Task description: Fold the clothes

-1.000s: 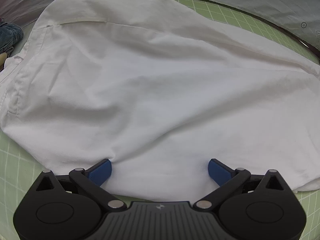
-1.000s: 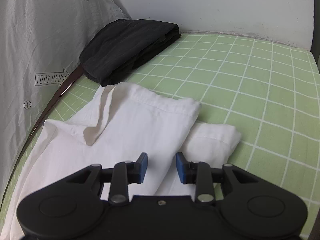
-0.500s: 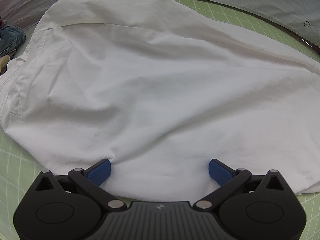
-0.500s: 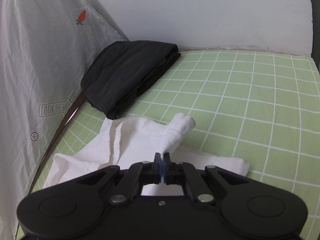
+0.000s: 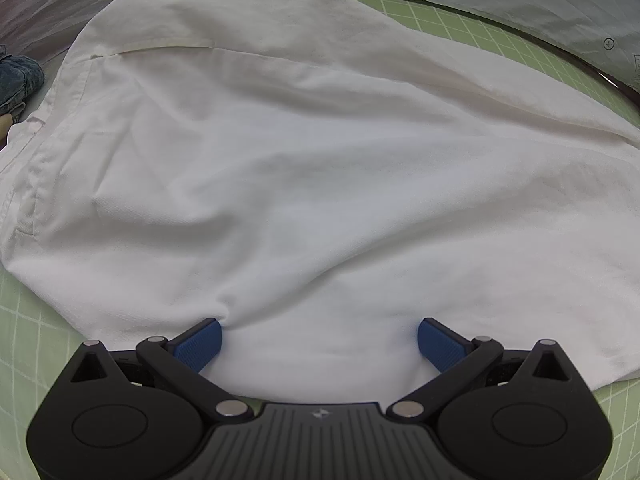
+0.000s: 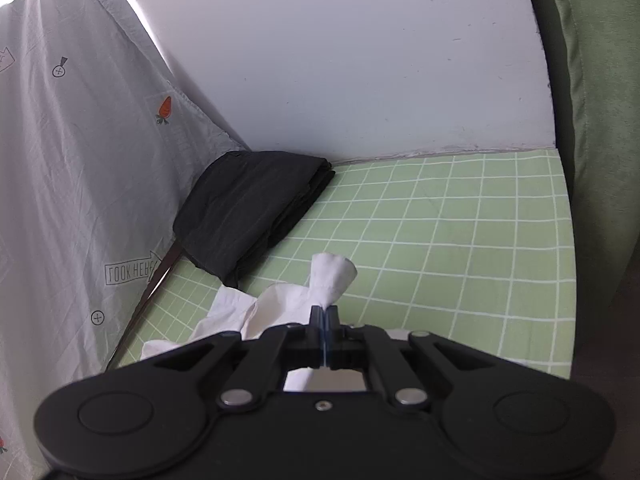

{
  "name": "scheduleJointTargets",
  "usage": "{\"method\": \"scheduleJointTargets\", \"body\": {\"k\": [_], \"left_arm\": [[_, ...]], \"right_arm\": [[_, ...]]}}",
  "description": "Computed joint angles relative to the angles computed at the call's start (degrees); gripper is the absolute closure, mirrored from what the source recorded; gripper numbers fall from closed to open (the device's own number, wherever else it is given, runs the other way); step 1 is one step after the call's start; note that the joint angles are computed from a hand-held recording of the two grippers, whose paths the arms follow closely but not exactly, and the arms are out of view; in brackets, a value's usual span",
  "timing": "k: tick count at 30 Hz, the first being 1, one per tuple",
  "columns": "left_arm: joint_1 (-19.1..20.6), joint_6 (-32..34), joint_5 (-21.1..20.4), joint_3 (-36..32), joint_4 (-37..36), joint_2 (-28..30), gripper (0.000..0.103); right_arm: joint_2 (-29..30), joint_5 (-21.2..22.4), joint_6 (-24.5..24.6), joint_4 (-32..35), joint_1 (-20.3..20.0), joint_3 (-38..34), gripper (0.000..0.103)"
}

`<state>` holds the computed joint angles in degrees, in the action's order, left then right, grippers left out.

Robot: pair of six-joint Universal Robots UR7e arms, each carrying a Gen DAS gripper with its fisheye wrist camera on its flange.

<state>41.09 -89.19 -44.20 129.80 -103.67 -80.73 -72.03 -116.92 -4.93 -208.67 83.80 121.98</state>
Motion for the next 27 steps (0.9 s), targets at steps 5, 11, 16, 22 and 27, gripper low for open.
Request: {"method": "scheduleJointTargets", "body": {"k": [5,11,16,22,27], "left_arm": [[0.38,0.88,0.03,-0.21,-0.06,0.06,0.0],[0.85,0.8,0.35,-0.89,-0.26,1.21,0.0],[1.09,0.58,0.22,-1.82,0.46,2.15,0.0],[1.43,1.2,0.17,-1.91,0.09,2.17,0.0],[1.71,1.15,-0.48,-2.38,0.81,2.13,0.0]], "right_arm": [[2.44,-6.34,-4.49,3.89,-0.64,-1.79,0.102],[8.36,-14.54,-21.21,-1.32,2.75,-4.5,0.035],[13.16,-11.94,-32.68,-1.71,5.31,-7.69,0.017],[18.99,-11.3,-37.1,4.04,6.41,-13.4,0.014],[22.57,-12.87,-41.01,6.31,6.81,-18.25,0.011]]}}
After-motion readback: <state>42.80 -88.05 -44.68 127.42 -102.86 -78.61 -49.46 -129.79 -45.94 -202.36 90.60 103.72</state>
